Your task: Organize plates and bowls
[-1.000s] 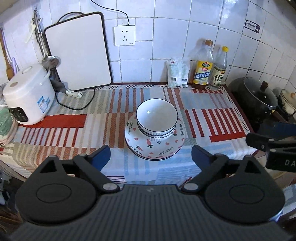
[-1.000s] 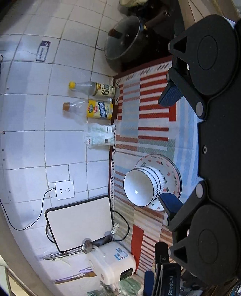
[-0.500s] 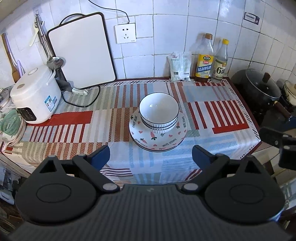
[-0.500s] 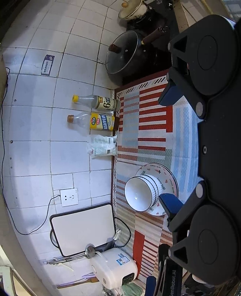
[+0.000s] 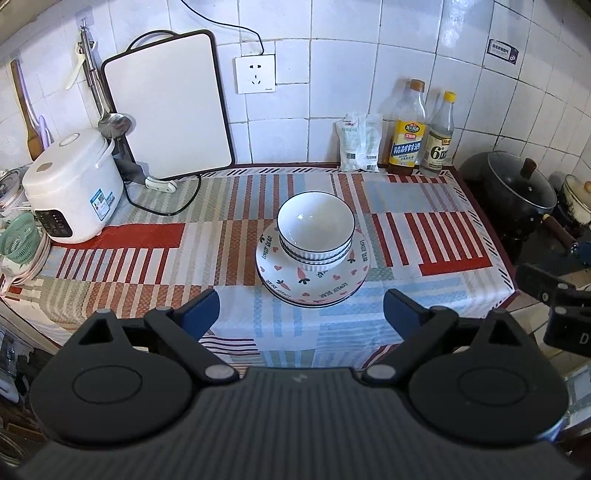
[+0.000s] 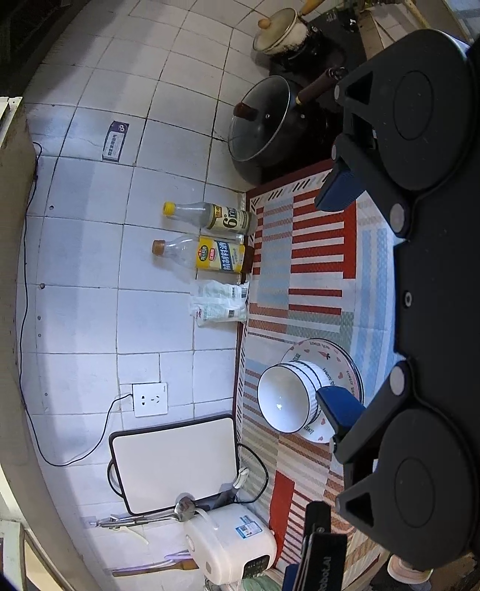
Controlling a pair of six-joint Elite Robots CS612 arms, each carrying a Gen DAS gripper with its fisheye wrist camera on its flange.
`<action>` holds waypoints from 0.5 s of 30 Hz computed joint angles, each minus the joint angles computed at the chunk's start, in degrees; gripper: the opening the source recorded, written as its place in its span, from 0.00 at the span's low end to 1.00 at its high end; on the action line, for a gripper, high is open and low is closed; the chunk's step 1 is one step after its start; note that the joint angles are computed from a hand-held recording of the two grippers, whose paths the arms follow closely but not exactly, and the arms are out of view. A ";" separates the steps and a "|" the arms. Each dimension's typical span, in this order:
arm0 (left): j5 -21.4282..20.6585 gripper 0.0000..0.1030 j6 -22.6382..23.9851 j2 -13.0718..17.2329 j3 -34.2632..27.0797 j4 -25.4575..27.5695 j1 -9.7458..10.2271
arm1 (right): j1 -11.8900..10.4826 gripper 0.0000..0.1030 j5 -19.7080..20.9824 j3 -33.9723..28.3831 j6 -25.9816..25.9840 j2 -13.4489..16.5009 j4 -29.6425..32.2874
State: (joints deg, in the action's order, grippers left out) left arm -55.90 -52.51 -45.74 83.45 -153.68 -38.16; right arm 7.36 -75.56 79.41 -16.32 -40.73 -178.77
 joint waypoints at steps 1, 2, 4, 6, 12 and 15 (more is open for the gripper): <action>0.12 0.94 0.09 -0.02 0.08 -0.23 -0.03 | 0.01 0.99 -0.09 -0.02 0.04 0.05 -0.17; 0.33 0.94 0.16 -0.01 0.16 -0.45 -0.08 | 0.02 0.99 -0.26 0.00 0.07 0.10 -0.36; 1.64 0.94 0.73 0.11 0.37 -1.37 -0.35 | 0.04 0.99 -0.52 0.10 0.12 0.13 -0.70; 2.30 0.94 0.89 0.25 0.40 -1.88 -0.52 | 0.03 0.99 -0.63 0.11 0.14 0.16 -0.77; 3.57 0.94 1.57 0.81 0.39 -3.27 -0.82 | -0.05 0.99 -0.41 0.52 0.73 0.03 -0.97; 4.50 0.94 1.47 0.93 0.35 -2.97 -1.00 | 0.00 0.99 -0.42 0.86 0.78 -0.05 -1.11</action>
State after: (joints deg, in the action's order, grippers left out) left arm -51.41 -51.04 -44.82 83.80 -156.65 -39.16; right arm 7.36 -75.98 80.27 -15.55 -40.78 -179.89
